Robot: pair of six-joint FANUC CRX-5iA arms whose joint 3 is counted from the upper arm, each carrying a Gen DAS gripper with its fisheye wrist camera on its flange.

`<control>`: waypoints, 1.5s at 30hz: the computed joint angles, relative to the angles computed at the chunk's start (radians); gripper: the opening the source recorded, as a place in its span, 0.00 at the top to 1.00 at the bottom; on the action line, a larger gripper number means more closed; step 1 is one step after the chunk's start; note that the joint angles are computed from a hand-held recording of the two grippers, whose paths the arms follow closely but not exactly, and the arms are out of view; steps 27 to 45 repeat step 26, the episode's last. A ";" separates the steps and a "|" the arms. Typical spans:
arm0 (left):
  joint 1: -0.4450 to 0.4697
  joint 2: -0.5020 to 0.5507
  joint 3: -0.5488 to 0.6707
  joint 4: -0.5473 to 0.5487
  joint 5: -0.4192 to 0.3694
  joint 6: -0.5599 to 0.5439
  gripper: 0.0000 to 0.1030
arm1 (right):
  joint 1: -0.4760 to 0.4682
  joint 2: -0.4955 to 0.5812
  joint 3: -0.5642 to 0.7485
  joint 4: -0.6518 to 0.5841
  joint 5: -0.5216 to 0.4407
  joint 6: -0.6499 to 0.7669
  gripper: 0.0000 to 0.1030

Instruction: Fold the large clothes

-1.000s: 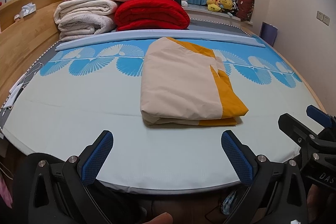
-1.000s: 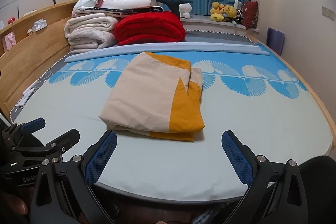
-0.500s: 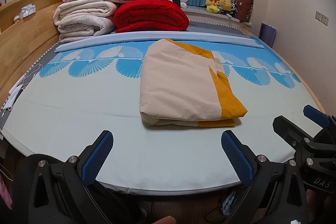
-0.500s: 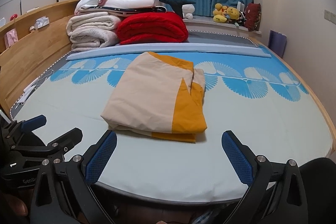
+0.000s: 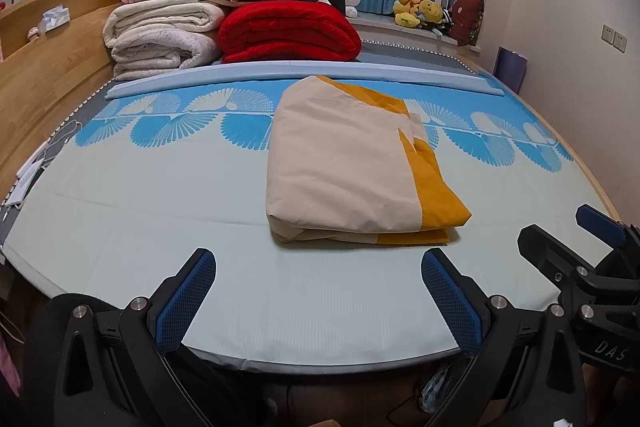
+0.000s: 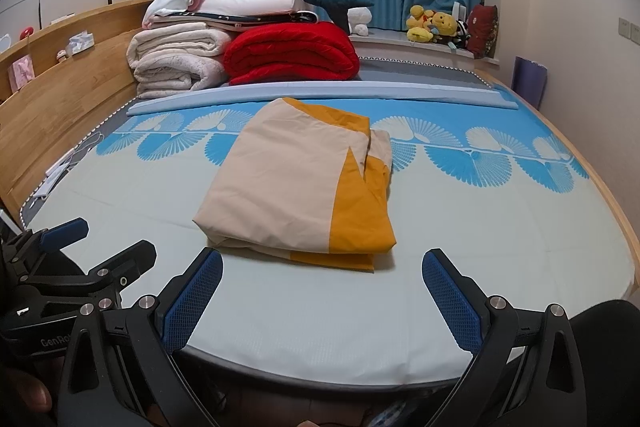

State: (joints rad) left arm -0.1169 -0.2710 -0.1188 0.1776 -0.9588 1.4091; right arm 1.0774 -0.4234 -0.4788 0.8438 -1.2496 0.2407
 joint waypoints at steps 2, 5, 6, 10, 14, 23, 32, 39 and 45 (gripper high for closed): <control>-0.001 0.000 0.001 0.000 0.000 0.001 0.01 | 0.000 0.000 0.000 -0.002 0.000 0.000 0.03; 0.001 -0.002 -0.003 0.002 0.002 -0.001 0.01 | 0.000 0.000 0.000 0.000 0.000 -0.001 0.03; 0.001 0.000 0.000 0.002 0.001 -0.001 0.01 | 0.000 0.000 0.000 0.000 0.000 -0.001 0.03; -0.002 0.002 0.007 -0.002 -0.005 0.013 0.01 | -0.002 0.001 0.001 -0.002 0.004 0.000 0.03; -0.021 0.010 0.027 -0.025 -0.017 0.061 0.01 | -0.001 0.002 0.002 -0.007 0.005 0.000 0.03; -0.031 0.012 0.032 -0.034 -0.018 0.083 0.01 | 0.005 0.011 0.009 -0.013 0.004 -0.006 0.03; -0.042 0.015 0.030 -0.042 -0.012 0.101 0.01 | 0.005 0.013 0.009 -0.011 0.005 -0.011 0.03; -0.042 0.015 0.030 -0.042 -0.012 0.101 0.01 | 0.005 0.013 0.009 -0.011 0.005 -0.011 0.03; -0.042 0.015 0.030 -0.042 -0.012 0.101 0.01 | 0.005 0.013 0.009 -0.011 0.005 -0.011 0.03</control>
